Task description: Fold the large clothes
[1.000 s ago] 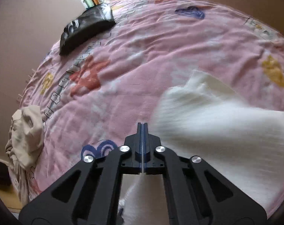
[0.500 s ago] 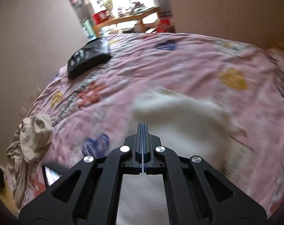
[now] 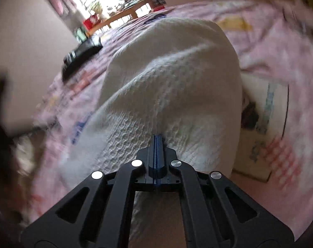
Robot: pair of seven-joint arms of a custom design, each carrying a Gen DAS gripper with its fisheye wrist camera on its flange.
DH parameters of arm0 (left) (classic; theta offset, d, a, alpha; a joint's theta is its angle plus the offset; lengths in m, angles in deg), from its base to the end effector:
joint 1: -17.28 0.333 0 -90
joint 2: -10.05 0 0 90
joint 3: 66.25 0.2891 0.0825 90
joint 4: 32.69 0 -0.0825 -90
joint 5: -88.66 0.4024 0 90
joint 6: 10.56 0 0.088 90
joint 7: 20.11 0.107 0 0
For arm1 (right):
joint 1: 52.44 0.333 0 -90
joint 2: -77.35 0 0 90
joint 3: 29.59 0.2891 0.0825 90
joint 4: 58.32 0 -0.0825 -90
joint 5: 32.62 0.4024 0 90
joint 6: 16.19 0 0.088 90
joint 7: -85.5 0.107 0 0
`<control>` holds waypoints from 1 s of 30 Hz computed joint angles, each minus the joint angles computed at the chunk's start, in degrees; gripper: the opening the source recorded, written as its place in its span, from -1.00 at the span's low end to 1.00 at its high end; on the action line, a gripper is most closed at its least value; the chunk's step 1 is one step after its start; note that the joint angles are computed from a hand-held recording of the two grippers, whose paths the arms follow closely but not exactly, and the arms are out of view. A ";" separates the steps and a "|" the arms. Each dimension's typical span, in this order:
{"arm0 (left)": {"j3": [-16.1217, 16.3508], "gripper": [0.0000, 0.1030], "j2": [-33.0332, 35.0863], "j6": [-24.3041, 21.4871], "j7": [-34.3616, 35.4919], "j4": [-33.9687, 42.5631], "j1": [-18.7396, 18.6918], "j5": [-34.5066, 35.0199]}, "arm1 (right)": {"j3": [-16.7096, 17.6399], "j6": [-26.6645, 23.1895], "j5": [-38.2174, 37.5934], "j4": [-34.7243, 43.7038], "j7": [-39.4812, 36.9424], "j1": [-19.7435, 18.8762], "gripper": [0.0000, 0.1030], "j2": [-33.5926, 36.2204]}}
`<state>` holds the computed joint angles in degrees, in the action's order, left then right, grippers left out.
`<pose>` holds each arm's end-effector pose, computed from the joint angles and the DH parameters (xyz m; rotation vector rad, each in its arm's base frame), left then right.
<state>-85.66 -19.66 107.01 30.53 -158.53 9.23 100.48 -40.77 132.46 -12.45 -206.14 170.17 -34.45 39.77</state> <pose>0.4080 -0.2248 0.5847 -2.0461 1.7493 -0.3498 0.4310 0.0402 0.5143 -1.6731 1.7239 -0.1939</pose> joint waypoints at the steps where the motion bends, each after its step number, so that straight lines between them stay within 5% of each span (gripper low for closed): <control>1: 0.42 -0.21 2.59 1.25 1.75 3.14 -0.73 -1.36 | -0.95 0.40 1.55 -0.03 -0.20 0.88 -1.00 0.32; 6: 0.48 -0.08 19.17 3.96 4.17 17.44 -3.67 -5.35 | 1.91 0.37 -0.34 -0.33 3.27 -0.90 -1.00 -0.09; 10: 1.26 -0.11 31.13 -1.89 2.56 25.69 -6.75 -1.78 | 2.68 0.13 -1.54 -2.20 6.67 -1.78 -1.00 -2.95; 13: 4.14 -0.05 32.06 -1.49 -0.80 24.17 -7.57 -2.57 | 2.28 -0.31 -2.66 -2.58 7.21 -1.35 -1.00 -3.87; 15: 5.35 -0.15 33.85 -5.41 -3.60 25.66 -7.77 1.34 | 3.02 1.36 -3.99 -4.58 7.58 -1.59 -1.00 -5.45; 18: 6.44 -0.17 35.44 -5.27 1.75 26.09 -7.14 -2.29 | 3.89 4.62 -5.86 -6.58 8.48 -0.82 -1.00 -5.56; 20: 6.05 -0.21 34.93 -5.17 3.79 25.96 -8.67 3.23 | 2.73 4.66 -4.99 -5.22 10.56 0.19 -1.00 -4.16; 24: 5.82 -0.48 27.57 1.39 6.99 18.76 -8.69 2.65 | -5.80 1.10 2.18 -3.28 6.07 5.34 -1.00 -6.66; 27: 5.32 -0.49 17.77 8.19 9.82 10.16 -8.00 -0.95 | -6.35 0.79 3.61 -2.22 4.73 2.66 -1.00 -9.89; 30: 5.34 -0.49 9.13 12.17 15.69 3.98 -8.81 -8.11 | -7.11 -1.32 1.94 4.19 2.57 0.58 -1.00 -6.13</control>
